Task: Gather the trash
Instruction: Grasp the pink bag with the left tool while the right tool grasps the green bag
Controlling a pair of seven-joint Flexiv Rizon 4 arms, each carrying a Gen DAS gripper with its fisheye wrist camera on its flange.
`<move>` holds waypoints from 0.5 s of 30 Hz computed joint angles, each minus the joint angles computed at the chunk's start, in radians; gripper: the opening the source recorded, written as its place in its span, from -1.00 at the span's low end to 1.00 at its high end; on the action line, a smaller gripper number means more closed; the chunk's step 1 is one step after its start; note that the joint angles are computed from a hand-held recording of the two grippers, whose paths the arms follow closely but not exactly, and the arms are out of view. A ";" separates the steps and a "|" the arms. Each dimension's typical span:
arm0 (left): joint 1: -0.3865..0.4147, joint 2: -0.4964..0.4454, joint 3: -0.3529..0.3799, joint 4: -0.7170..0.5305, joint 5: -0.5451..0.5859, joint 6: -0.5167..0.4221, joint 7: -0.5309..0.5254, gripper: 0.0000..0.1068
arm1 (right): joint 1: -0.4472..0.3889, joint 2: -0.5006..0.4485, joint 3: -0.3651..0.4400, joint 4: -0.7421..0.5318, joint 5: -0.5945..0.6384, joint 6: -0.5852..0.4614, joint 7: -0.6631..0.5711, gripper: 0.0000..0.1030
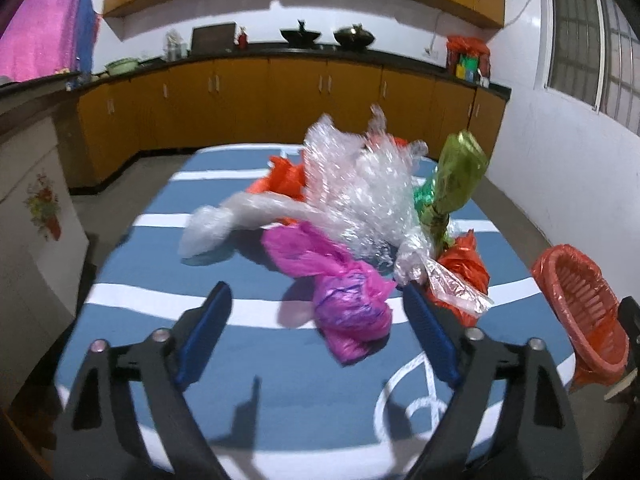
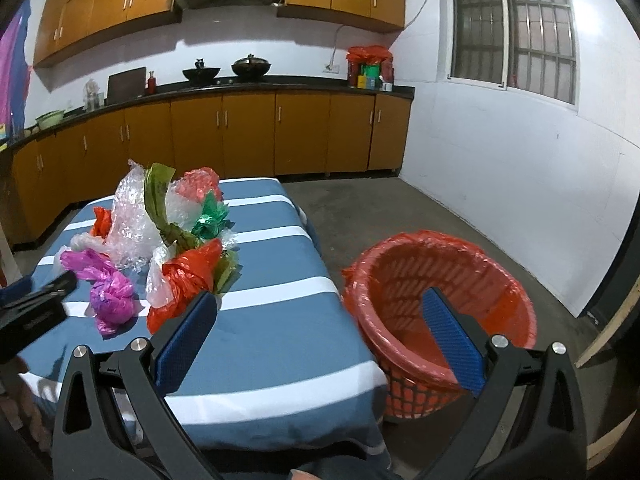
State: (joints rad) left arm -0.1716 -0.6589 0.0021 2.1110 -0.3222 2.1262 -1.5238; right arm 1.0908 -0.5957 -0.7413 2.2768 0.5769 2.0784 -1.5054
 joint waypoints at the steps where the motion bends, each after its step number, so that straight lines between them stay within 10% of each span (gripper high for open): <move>1: -0.010 -0.017 0.006 -0.025 -0.009 -0.018 0.013 0.52 | -0.005 -0.007 0.003 -0.011 -0.004 -0.008 0.001 0.97; 15: 0.032 -0.116 -0.022 -0.170 0.030 -0.159 0.051 -0.13 | -0.104 -0.051 0.090 -0.103 -0.101 -0.039 0.041 0.97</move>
